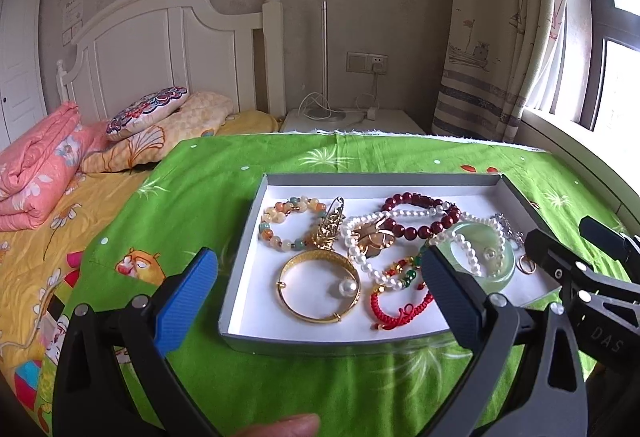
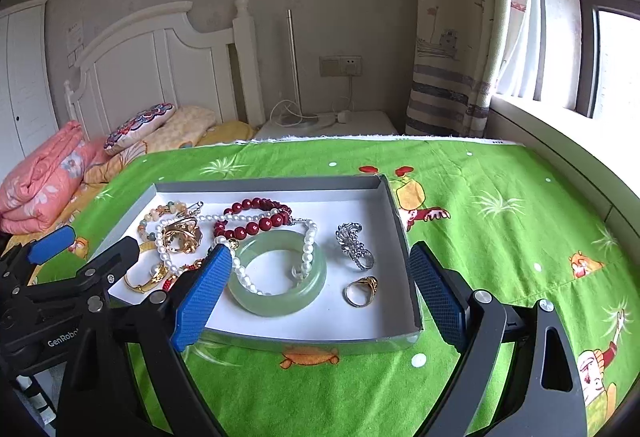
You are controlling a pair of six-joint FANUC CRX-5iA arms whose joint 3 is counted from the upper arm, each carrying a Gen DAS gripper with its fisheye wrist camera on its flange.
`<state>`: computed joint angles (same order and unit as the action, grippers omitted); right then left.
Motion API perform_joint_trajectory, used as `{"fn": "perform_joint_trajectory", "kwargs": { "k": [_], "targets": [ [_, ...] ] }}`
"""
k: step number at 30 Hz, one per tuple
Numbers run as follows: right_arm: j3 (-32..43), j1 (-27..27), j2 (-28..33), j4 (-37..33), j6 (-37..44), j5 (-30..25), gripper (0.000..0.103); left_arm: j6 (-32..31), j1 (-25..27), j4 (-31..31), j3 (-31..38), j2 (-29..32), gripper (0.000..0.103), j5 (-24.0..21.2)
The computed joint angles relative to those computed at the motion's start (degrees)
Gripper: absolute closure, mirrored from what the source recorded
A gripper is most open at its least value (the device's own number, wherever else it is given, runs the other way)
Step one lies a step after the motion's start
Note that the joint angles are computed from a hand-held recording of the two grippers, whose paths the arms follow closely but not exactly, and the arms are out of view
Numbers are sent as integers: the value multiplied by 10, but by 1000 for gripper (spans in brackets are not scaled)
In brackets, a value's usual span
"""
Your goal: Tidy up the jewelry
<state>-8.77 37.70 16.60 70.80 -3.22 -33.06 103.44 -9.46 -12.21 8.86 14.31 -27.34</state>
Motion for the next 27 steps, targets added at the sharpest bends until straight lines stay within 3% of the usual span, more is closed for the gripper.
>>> {"fn": "perform_joint_trajectory", "kwargs": {
  "k": [7,27],
  "targets": [
    [-30,-13,-16,60,-70,20,16,11,-6,-19,-1,-3,2,2],
    [-36,-18,-20,72,-86,28,16,12,-5,-22,-3,-6,2,2]
  ]
}}
